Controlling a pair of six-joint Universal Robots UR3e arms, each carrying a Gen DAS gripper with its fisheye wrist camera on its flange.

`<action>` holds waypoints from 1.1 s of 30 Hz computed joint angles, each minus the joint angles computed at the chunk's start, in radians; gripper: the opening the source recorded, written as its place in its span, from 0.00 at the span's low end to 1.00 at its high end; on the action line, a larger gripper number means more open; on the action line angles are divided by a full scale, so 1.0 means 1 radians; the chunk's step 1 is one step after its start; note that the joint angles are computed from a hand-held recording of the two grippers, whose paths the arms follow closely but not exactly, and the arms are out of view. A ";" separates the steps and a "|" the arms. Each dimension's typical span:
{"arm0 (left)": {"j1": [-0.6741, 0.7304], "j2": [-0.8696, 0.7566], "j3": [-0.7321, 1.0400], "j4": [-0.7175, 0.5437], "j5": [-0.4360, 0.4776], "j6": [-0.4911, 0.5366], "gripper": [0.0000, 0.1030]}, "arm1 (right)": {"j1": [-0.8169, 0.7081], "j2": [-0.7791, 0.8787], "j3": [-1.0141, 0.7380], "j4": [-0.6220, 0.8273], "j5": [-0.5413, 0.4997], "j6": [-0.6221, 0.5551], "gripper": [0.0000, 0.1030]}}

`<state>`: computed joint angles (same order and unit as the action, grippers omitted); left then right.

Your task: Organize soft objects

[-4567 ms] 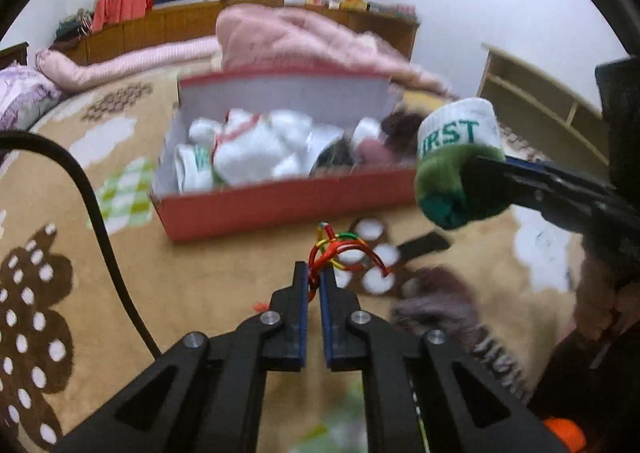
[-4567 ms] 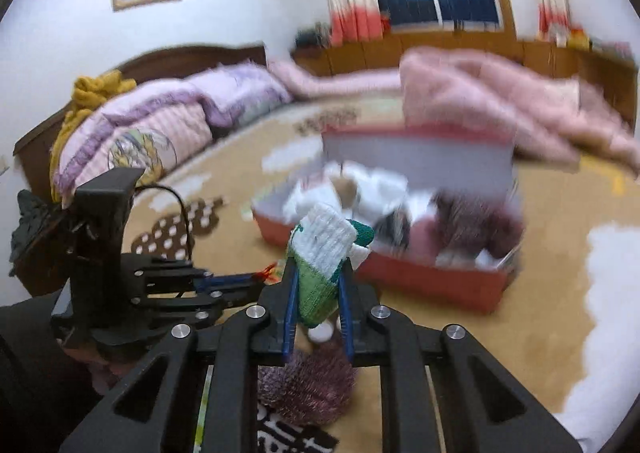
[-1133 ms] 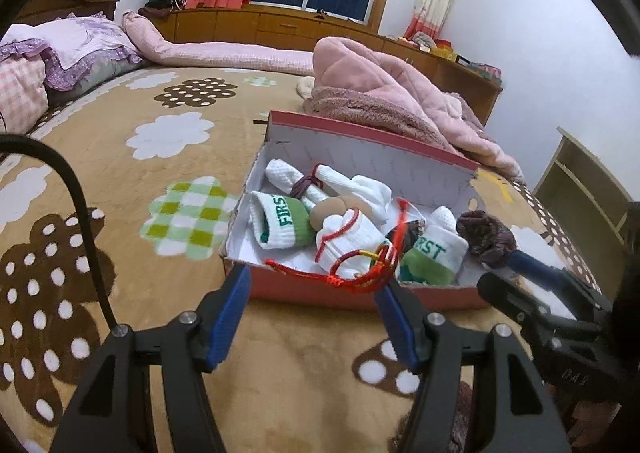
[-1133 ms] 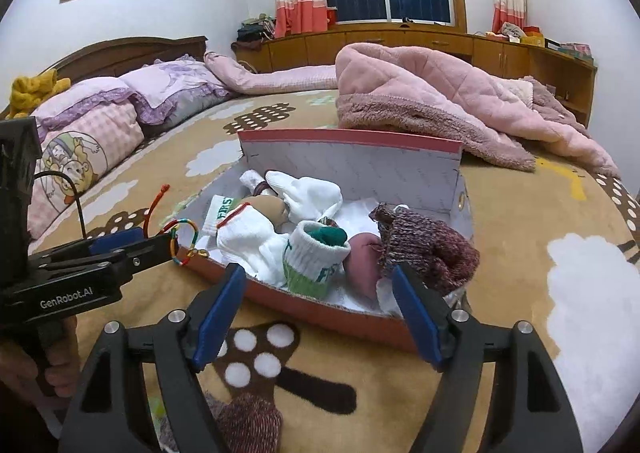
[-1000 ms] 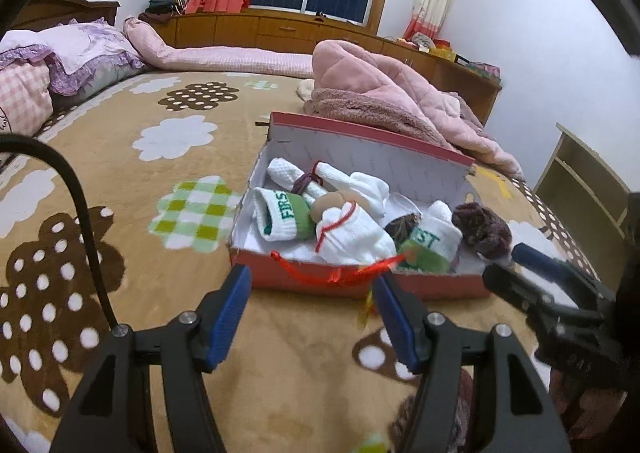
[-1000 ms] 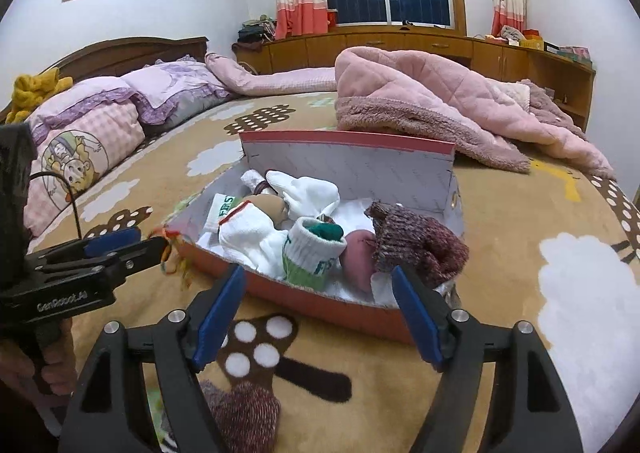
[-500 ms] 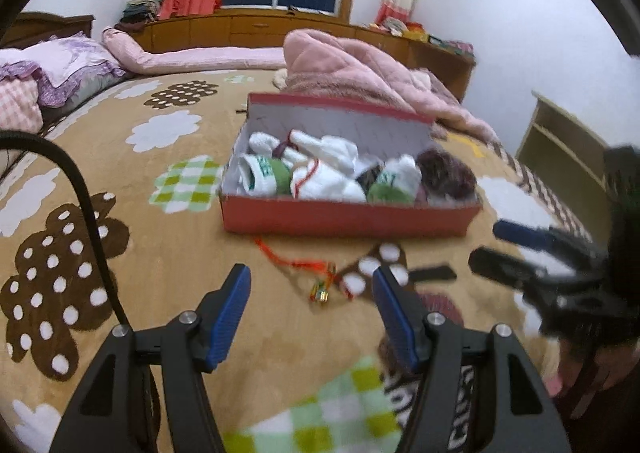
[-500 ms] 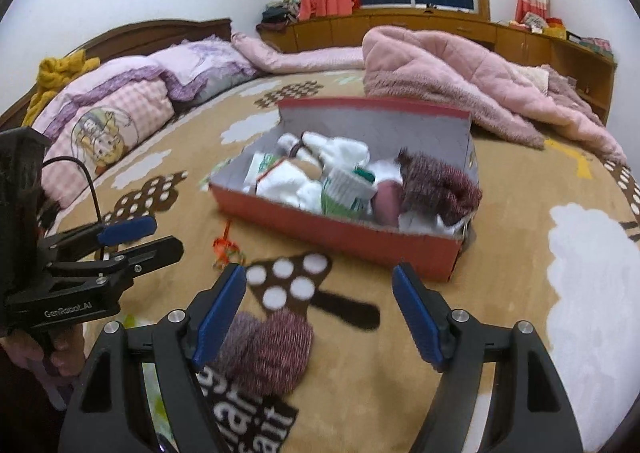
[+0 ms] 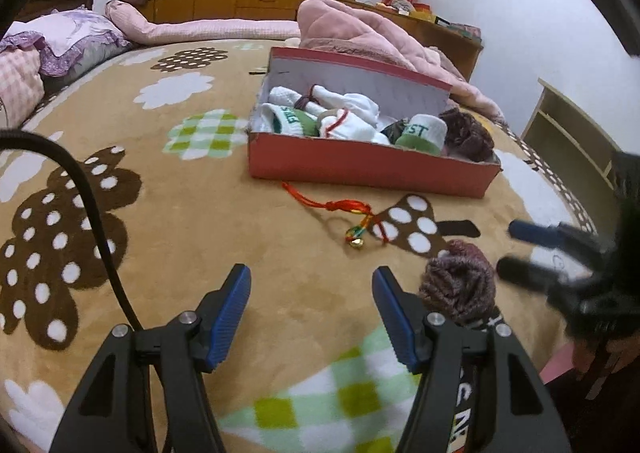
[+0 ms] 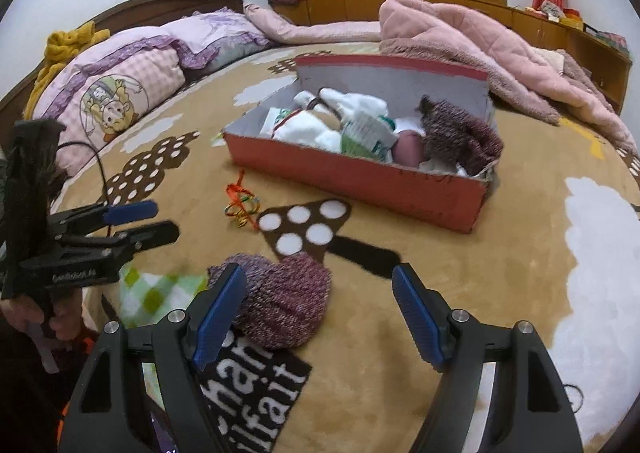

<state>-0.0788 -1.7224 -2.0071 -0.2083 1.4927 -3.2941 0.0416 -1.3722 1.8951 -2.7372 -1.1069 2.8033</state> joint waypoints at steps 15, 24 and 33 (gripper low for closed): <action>-0.025 -0.069 0.059 0.021 0.008 -0.010 0.53 | 0.078 0.085 -0.009 -0.017 0.029 -0.010 0.75; -0.010 -0.095 0.043 0.068 -0.012 -0.043 0.54 | 0.095 0.158 -0.052 -0.104 -0.051 0.052 0.35; 0.032 -0.152 0.105 0.104 -0.118 -0.026 0.58 | 0.059 0.128 -0.021 -0.120 -0.065 0.056 0.34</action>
